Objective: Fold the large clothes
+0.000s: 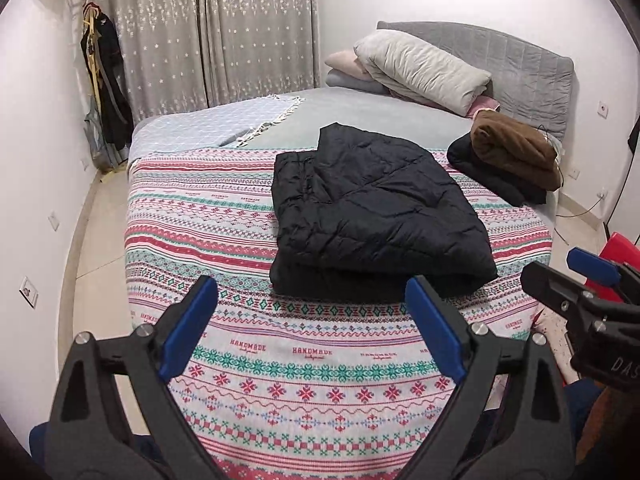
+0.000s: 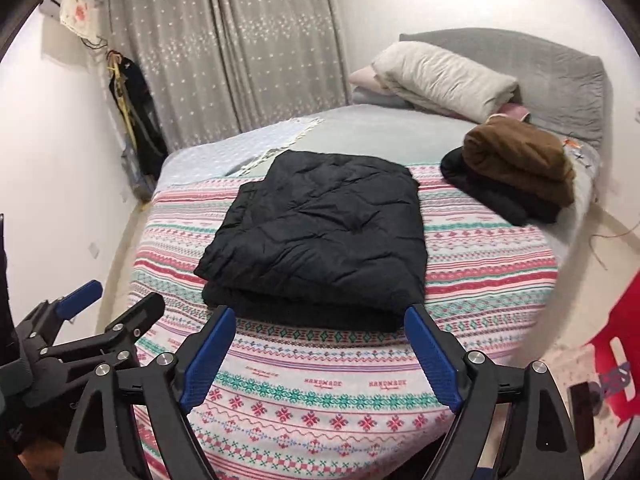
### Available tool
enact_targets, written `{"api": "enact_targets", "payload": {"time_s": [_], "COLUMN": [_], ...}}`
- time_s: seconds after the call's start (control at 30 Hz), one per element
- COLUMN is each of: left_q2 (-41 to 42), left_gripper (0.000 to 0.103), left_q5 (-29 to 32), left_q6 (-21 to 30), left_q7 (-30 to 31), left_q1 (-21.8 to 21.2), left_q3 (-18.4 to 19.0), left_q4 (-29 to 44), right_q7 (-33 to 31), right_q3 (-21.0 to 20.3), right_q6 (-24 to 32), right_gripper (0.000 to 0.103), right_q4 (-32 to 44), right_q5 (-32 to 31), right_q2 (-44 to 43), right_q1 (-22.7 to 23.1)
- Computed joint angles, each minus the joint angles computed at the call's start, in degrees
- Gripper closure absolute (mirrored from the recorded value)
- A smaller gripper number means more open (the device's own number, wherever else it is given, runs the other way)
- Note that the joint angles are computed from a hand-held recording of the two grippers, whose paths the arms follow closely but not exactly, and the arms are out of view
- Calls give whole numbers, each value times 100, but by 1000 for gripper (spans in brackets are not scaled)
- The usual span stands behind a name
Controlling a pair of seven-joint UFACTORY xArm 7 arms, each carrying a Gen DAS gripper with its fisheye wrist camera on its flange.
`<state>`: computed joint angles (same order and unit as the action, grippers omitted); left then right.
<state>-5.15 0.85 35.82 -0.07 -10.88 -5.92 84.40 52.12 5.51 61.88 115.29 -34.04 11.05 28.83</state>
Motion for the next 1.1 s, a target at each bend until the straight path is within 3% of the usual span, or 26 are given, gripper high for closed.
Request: {"api": "enact_targets", "payload": {"time_s": [0.23, 0.4, 0.6, 1.1], "left_q2": [-2, 179, 174, 372], "left_gripper": [7, 7, 7, 7], "left_q5": [99, 203, 443, 488], "left_q6": [-126, 129, -58, 57], "left_q7": [-149, -209, -370, -430], "left_q1": [17, 0, -18, -94], "left_q3": [-16, -20, -37, -34], "left_q4": [-133, -69, -126, 55], "right_q7": [553, 313, 379, 390], "right_q3": [32, 20, -110, -237], "right_q6": [310, 577, 647, 780], "right_gripper": [10, 7, 7, 7], "right_q4": [-77, 161, 208, 352], "right_q5": [-364, -173, -331, -350], "right_q2": [-50, 272, 351, 496], "right_q1": [190, 193, 334, 328]}}
